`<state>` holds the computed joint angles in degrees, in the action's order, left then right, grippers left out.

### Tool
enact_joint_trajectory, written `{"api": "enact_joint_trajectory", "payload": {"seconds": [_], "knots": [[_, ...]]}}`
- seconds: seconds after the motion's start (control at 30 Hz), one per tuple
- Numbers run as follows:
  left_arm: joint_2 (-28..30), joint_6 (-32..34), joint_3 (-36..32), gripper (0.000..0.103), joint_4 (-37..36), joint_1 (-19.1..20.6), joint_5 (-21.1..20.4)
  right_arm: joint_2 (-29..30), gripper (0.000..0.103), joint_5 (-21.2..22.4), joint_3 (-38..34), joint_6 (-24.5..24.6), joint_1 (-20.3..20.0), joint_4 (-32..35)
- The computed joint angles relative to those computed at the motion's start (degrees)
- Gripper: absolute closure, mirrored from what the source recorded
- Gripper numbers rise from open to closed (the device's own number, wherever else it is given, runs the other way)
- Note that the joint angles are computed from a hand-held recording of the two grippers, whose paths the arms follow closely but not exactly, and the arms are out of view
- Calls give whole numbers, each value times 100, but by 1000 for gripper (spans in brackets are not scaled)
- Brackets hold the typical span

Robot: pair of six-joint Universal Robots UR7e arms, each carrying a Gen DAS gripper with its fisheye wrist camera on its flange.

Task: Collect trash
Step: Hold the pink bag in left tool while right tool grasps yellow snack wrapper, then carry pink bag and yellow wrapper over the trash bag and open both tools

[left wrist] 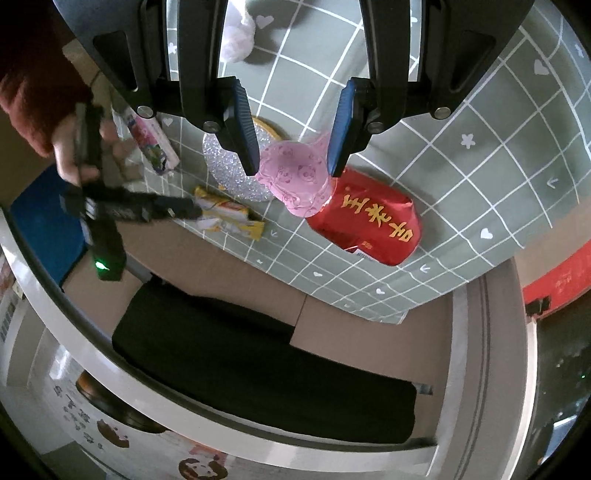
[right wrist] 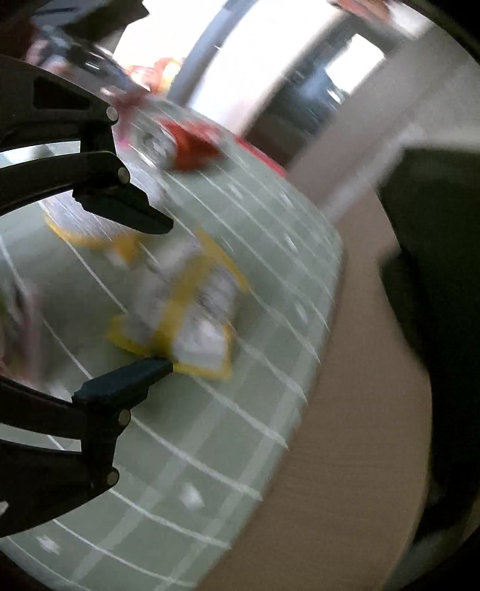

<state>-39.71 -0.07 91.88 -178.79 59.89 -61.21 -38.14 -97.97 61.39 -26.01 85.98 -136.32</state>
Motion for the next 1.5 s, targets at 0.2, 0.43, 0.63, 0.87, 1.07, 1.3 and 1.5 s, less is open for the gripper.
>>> {"api": "enact_joint_trajectory", "payload": {"seconds": [0.2,0.43,0.63,0.87,1.07,1.3,1.5], "knots": [[-5,-91,16,64,6,13,-12,-304,35,-819,1080,-1690,428,-1647],[7,-199,-67,64,165,77,-130,546,36,-1933,209,-3874,579,-2058],[78,-229,-187,64,263,155,-240,1224,36,-2094,-1241,-3280,450,-907],[184,-255,-326,64,375,200,-314,1614,29,-1784,-2423,-2261,291,411],[220,-237,-354,64,317,178,-264,1565,40,-1998,-2313,-2006,313,159],[322,-65,-470,64,72,11,-57,686,56,-1930,-603,-2058,458,-1325],[322,265,-440,64,-340,-285,298,-352,57,-1504,797,-1862,637,-2182]]}}
